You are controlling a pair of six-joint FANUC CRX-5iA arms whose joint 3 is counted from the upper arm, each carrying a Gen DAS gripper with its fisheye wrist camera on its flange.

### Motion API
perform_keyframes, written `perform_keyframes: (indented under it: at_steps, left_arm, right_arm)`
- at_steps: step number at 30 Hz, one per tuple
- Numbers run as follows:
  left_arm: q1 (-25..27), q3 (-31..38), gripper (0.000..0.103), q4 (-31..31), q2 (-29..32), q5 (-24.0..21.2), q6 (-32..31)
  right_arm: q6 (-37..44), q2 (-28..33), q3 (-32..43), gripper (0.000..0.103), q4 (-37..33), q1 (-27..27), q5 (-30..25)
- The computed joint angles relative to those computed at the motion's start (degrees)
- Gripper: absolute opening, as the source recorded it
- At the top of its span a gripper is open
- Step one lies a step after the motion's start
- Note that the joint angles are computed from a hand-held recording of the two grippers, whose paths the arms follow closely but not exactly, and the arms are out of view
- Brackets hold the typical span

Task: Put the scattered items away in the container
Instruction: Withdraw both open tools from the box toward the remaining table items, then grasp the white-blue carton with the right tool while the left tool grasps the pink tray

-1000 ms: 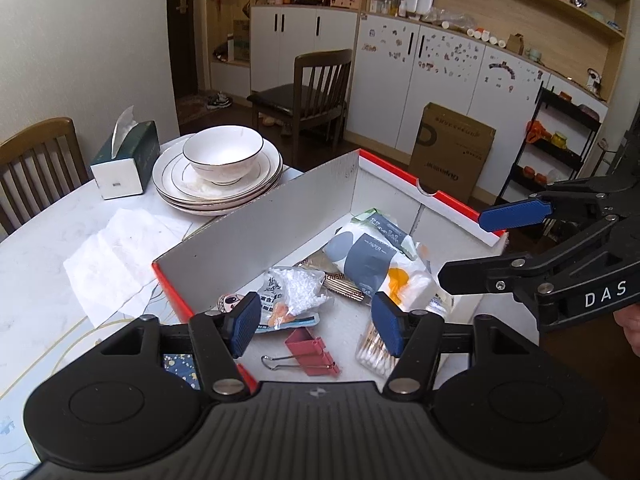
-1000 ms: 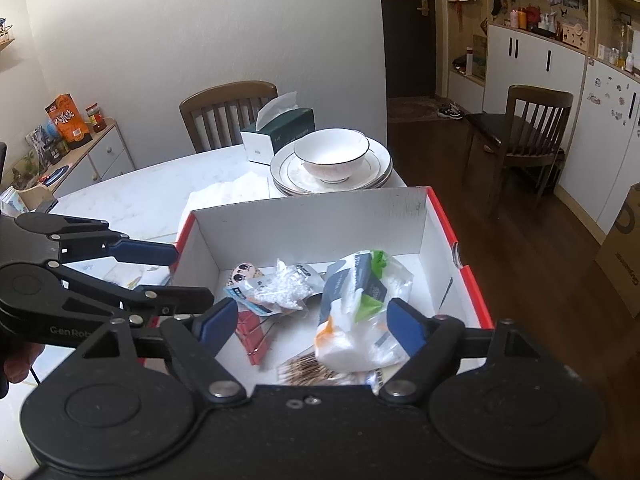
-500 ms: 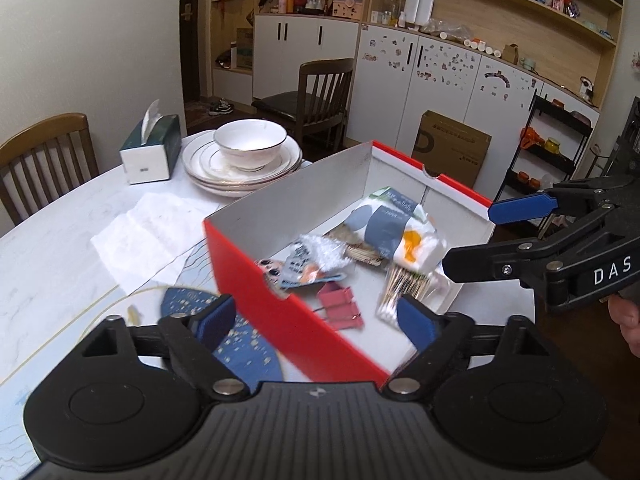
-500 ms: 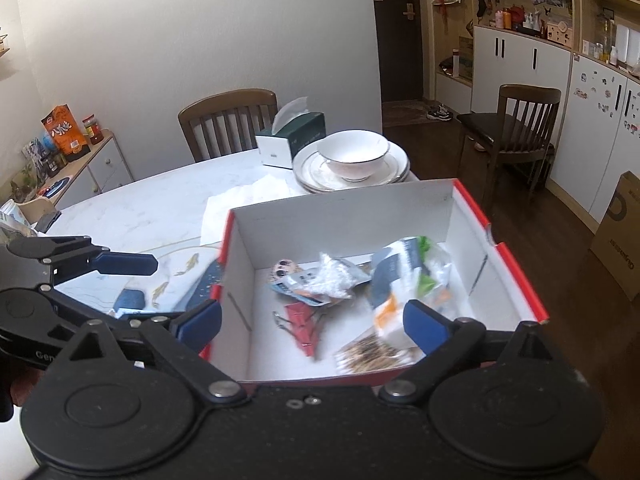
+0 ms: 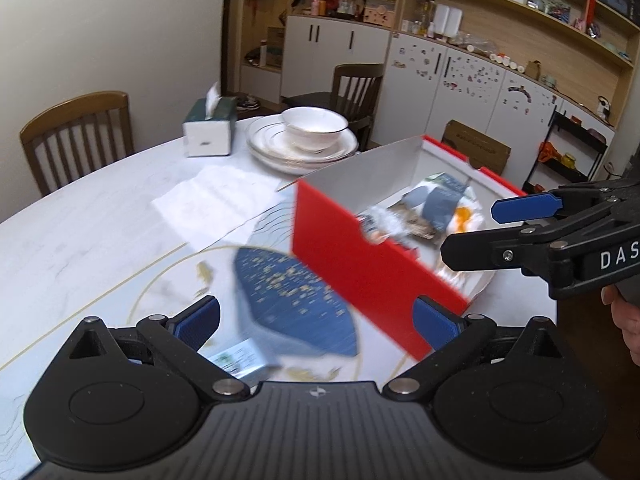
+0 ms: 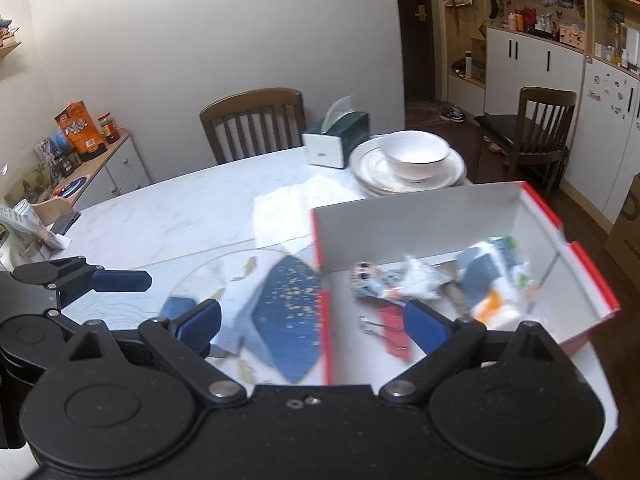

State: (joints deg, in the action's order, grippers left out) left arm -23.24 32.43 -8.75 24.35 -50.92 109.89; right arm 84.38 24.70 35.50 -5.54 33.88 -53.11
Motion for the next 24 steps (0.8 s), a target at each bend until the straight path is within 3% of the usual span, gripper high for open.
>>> perform_keyframes:
  at_steps: [12, 24]
  left_arm:
    - [4.32, -13.64, 0.103, -1.62, -7.91, 2.92, 0.56]
    - [7.88, -21.18, 0.103, -0.39, -10.06, 4.72, -1.12]
  right_arm:
    - [-3.23, 3.83, 2.69, 0.098, 2.34, 6.26, -0.34]
    - [-5.85, 10.37, 7.18, 0.098, 6.56, 10.41, -2.79]
